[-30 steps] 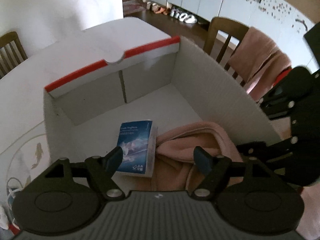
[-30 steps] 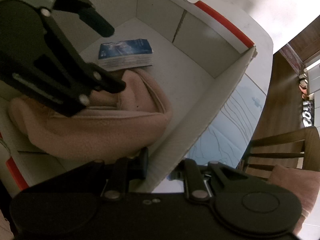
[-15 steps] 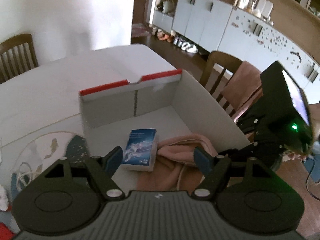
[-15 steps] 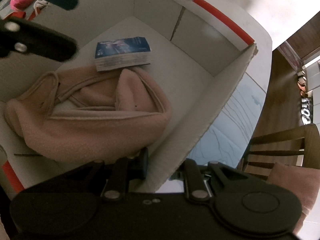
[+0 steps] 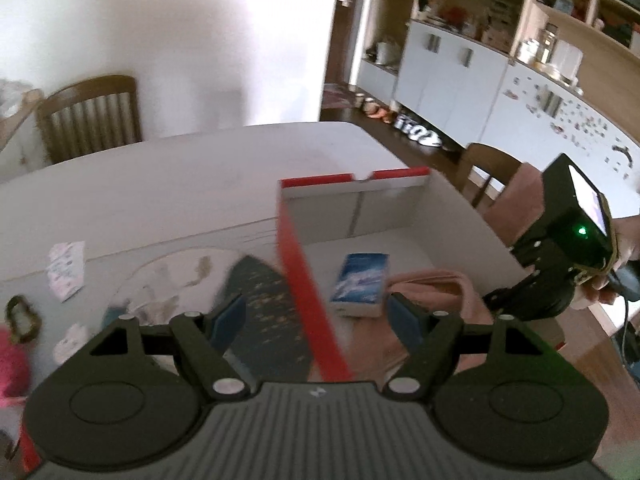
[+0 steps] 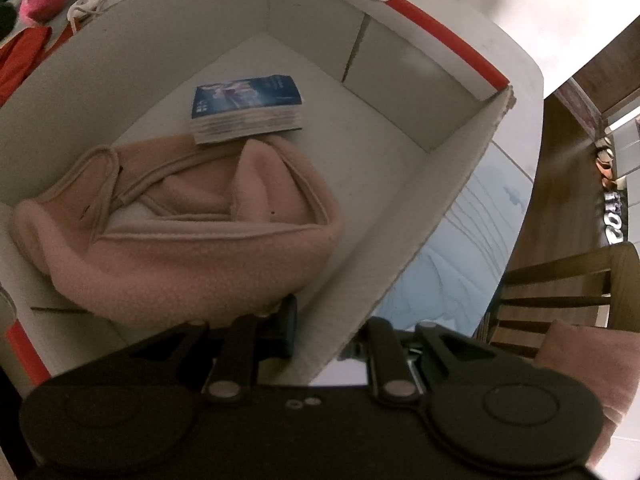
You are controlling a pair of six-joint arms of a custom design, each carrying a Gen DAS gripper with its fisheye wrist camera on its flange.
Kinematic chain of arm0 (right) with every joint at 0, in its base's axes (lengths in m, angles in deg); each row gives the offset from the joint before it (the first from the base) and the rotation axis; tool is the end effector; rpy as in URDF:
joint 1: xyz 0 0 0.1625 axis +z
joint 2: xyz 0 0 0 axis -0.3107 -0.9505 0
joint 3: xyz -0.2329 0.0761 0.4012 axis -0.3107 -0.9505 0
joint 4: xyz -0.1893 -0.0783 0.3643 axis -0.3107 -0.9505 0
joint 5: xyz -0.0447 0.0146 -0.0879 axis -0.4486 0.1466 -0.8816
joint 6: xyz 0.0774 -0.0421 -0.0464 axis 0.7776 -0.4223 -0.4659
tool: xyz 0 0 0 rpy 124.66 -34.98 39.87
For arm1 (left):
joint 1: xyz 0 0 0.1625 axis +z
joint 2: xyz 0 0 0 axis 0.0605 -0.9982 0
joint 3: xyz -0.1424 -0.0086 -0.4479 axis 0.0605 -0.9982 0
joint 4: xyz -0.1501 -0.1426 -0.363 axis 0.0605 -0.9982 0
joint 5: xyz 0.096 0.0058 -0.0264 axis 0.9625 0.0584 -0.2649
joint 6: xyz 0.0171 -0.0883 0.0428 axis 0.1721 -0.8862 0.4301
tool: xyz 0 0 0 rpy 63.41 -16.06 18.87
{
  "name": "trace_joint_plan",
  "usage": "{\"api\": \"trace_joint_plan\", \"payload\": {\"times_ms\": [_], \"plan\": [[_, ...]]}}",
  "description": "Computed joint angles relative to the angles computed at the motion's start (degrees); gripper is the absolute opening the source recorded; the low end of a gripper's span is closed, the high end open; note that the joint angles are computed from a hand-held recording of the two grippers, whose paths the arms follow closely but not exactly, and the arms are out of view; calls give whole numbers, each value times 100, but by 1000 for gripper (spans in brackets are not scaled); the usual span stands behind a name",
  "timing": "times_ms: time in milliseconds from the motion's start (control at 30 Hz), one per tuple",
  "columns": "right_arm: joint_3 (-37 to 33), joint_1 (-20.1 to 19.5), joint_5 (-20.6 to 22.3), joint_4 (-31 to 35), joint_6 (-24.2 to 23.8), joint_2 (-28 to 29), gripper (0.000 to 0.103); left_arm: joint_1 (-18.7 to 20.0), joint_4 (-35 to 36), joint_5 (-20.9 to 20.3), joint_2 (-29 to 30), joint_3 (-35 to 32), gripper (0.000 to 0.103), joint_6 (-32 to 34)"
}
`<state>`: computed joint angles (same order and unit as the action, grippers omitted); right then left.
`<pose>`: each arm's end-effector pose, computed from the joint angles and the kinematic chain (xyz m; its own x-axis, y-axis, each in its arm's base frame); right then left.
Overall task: Organize objects
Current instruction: 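Move the left tool out of the box to the white USB cable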
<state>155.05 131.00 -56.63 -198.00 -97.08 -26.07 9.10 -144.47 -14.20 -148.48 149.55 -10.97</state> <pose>0.1862 -0.2866 0.2260 -0.1041 -0.8286 0.5501 -0.7566 0.4250 0.4969 -0.2802 -0.2764 0.1564 -0.7803 0.0970 -0.6179 0.4845 0.7186 -0.4989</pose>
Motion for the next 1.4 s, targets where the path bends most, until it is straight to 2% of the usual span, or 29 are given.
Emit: {"api": "trace_joint_plan", "payload": {"times_ms": [200,400,500,633,967,1200,1233,1300,1333,1400], "plan": [[23,-26,-46,-273,-110,83,14,-419,1567,-118,-917,244,77,-1207],[45,-74,-75,-433,-147,141,14,-782,2779,-405,-1518,408,77,-2094],[44,-76,-108,-472,-153,175,14,-827,3059,-549,-1697,506,77,-2303],[16,-117,-123,-561,-176,262,14,-725,2971,-545,-1793,625,77,-2324],[12,-175,-158,-760,-284,327,14,580,1374,63,-1165,517,77,-997],[58,-197,-186,-928,-388,375,14,1458,933,360,-848,293,76,-527],[60,-193,-191,-937,-391,377,14,1581,895,389,-805,270,75,-492],[70,-102,-231,-883,-292,382,14,1786,856,430,-705,223,66,-419],[75,-96,-242,-908,-303,389,14,1870,766,419,-668,219,59,-340],[94,-66,-268,-948,-304,400,14,2033,448,406,-578,243,56,-93]]}}
